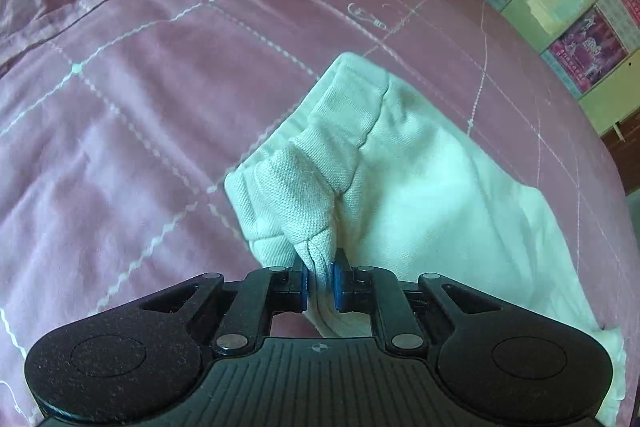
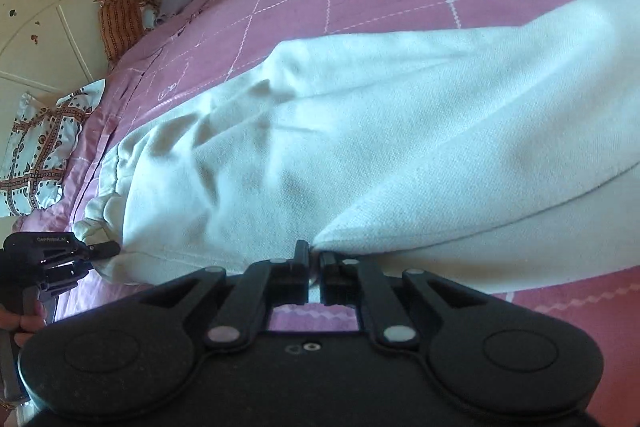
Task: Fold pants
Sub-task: 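Lift the waistband with both grippers and fold it over toward the leg cuffs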
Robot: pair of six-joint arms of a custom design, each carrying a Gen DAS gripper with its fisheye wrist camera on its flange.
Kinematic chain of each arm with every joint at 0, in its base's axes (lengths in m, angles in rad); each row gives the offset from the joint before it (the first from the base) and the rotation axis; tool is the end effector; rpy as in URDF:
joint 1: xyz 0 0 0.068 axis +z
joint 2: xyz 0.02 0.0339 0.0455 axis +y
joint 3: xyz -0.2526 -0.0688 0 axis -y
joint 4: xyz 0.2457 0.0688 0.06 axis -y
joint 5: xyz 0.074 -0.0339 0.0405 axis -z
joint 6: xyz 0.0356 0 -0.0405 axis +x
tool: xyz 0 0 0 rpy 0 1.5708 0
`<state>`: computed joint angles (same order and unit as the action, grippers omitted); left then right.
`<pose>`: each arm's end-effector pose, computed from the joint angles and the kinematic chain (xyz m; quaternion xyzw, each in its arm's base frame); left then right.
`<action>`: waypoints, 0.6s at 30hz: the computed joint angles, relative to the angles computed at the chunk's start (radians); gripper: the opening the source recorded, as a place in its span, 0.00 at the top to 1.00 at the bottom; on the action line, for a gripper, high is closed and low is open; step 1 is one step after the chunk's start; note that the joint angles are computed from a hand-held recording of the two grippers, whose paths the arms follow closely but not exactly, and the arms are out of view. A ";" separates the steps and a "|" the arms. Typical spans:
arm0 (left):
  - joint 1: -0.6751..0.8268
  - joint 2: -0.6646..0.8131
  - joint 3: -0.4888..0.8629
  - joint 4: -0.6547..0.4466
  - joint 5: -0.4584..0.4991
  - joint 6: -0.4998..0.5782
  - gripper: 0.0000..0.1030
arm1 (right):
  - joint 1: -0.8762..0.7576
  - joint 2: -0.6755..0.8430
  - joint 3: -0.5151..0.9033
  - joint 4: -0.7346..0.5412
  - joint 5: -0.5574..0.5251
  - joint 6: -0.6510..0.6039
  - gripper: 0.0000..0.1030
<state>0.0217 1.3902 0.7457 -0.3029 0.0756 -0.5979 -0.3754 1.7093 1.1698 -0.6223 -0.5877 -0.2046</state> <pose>0.2710 0.0032 0.1734 -0.2789 0.9094 -0.1216 0.2836 0.3214 -0.1055 0.1939 0.0213 0.9388 0.2162 0.2674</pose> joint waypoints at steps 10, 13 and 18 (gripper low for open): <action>-0.013 0.002 -0.021 0.057 -0.048 -0.025 0.88 | 0.024 -0.018 -0.037 0.036 0.009 0.027 0.94; 0.010 -0.026 0.024 0.057 -0.051 -0.025 0.88 | 0.019 -0.050 -0.032 0.037 -0.026 0.042 0.93; 0.000 0.036 0.062 -0.004 -0.064 0.021 0.89 | 0.040 -0.097 -0.033 0.070 -0.054 0.063 0.94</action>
<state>0.0222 1.4264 0.8079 -0.3069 0.0113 -0.5769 -0.3351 1.6124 1.1364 -0.5519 -0.6414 -0.1413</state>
